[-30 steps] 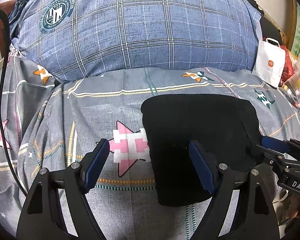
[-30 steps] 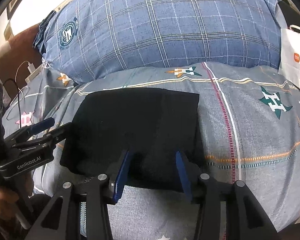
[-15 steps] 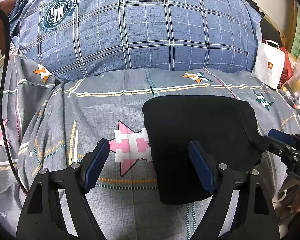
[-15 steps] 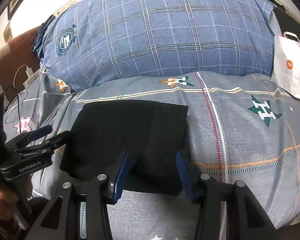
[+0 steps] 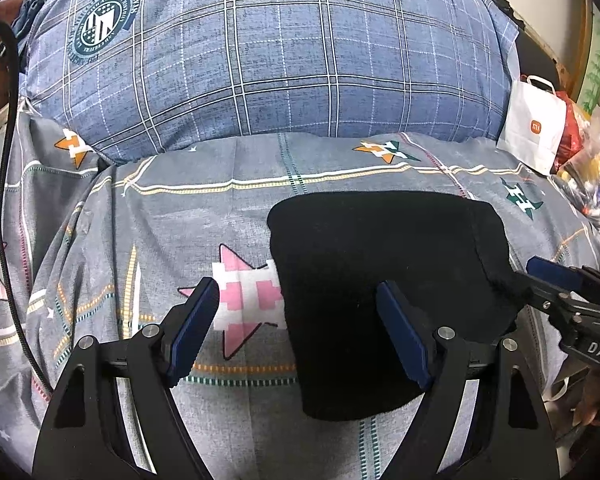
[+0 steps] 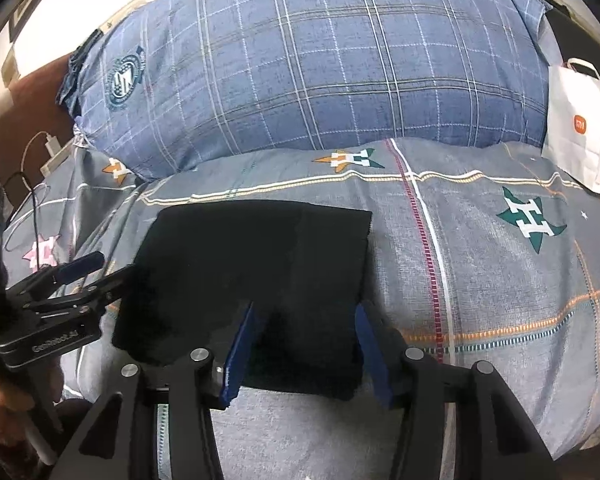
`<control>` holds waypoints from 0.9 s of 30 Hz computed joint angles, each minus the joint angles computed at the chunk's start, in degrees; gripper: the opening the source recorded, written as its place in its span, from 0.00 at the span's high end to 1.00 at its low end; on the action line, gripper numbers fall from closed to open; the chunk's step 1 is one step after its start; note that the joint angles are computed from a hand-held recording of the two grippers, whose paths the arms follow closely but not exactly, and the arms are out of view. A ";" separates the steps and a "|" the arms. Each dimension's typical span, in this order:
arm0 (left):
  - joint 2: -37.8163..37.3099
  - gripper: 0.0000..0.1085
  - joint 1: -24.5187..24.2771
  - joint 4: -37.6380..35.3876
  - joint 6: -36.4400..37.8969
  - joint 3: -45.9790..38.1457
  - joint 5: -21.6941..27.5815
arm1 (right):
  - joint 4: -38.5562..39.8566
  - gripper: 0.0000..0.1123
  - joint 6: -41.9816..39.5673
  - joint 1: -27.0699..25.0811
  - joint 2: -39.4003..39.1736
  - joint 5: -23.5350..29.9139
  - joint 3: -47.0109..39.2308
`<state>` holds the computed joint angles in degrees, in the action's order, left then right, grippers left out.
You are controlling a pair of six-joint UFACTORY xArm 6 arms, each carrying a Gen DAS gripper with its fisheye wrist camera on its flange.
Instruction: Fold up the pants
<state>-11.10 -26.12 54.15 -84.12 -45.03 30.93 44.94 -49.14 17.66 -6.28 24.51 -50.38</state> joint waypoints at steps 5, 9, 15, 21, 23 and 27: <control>3.56 0.24 0.69 -1.73 3.52 -3.31 -0.19 | 1.81 0.54 1.16 -1.22 4.71 2.33 -4.37; 7.40 0.24 1.62 -2.40 5.61 -6.57 -0.67 | 3.12 0.54 1.85 -1.83 8.98 3.75 -8.36; 11.56 0.24 2.91 -2.95 6.77 -10.58 -1.69 | 1.84 0.54 0.94 0.11 12.19 -1.42 -11.38; 13.72 0.24 3.79 -5.63 9.07 -12.56 -3.25 | -0.80 0.71 -3.14 1.94 14.31 -2.79 -13.47; 14.27 0.24 4.27 -5.69 7.59 -12.51 -4.47 | -3.79 0.84 -2.04 2.63 14.51 -6.56 -13.03; 16.20 0.14 4.08 -5.57 5.41 -13.05 -5.45 | -6.11 0.85 1.25 1.87 17.41 -8.01 -14.41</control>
<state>5.10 -22.04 48.59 -78.71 -58.08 25.48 38.83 -47.89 19.54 11.14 16.51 -64.79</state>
